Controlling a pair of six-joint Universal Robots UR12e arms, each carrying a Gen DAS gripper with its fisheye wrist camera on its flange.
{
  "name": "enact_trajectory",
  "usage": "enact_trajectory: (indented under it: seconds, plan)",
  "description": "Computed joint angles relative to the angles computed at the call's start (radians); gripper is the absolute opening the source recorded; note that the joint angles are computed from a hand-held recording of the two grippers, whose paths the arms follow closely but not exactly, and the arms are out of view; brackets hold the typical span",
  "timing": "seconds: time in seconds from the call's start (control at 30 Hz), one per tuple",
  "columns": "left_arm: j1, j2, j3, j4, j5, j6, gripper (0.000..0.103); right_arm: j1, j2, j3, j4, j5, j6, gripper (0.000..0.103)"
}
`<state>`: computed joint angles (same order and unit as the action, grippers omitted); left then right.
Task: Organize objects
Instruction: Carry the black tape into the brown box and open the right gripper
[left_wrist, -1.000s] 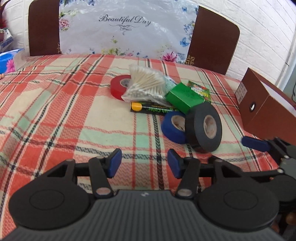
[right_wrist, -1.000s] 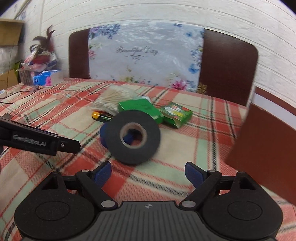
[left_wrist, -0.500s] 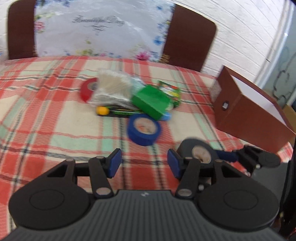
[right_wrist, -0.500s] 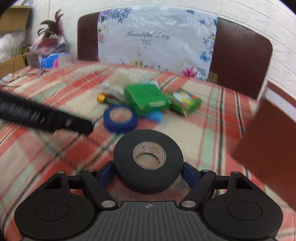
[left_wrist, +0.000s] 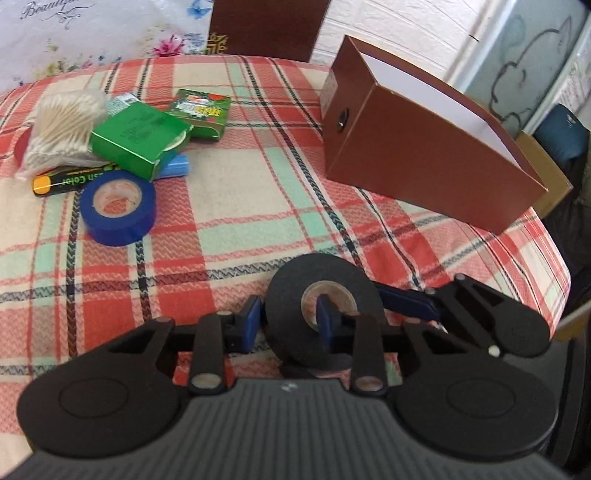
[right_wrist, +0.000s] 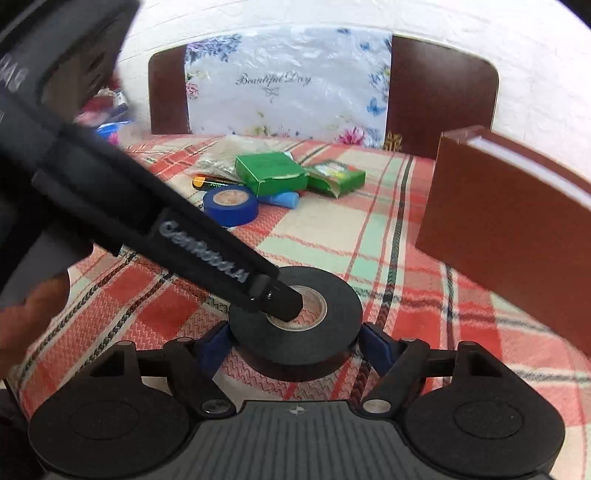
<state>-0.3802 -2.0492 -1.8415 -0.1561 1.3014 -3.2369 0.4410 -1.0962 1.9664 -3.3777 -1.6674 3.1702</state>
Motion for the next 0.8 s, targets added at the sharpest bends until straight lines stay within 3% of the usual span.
enact_trajectory:
  seconds: [0.1,0.2,0.4,0.8]
  plan:
    - [-0.010,0.005,0.027,0.008,-0.002,0.008,0.032,0.003,0.004,0.012,-0.089,-0.041,-0.014,0.074]
    - [-0.034,-0.005,0.069,0.063,-0.007,0.048,0.032,0.002,0.007,0.013,-0.192,-0.134,-0.040,0.074]
    - [-0.092,-0.070,0.209,0.110,-0.042,0.116,0.032,-0.037,-0.012,0.018,-0.323,-0.293,-0.109,0.074]
    - [-0.168,-0.214,0.445,0.017,-0.074,0.165,0.032,-0.156,-0.026,0.025,-0.277,-0.383,-0.087,0.074]
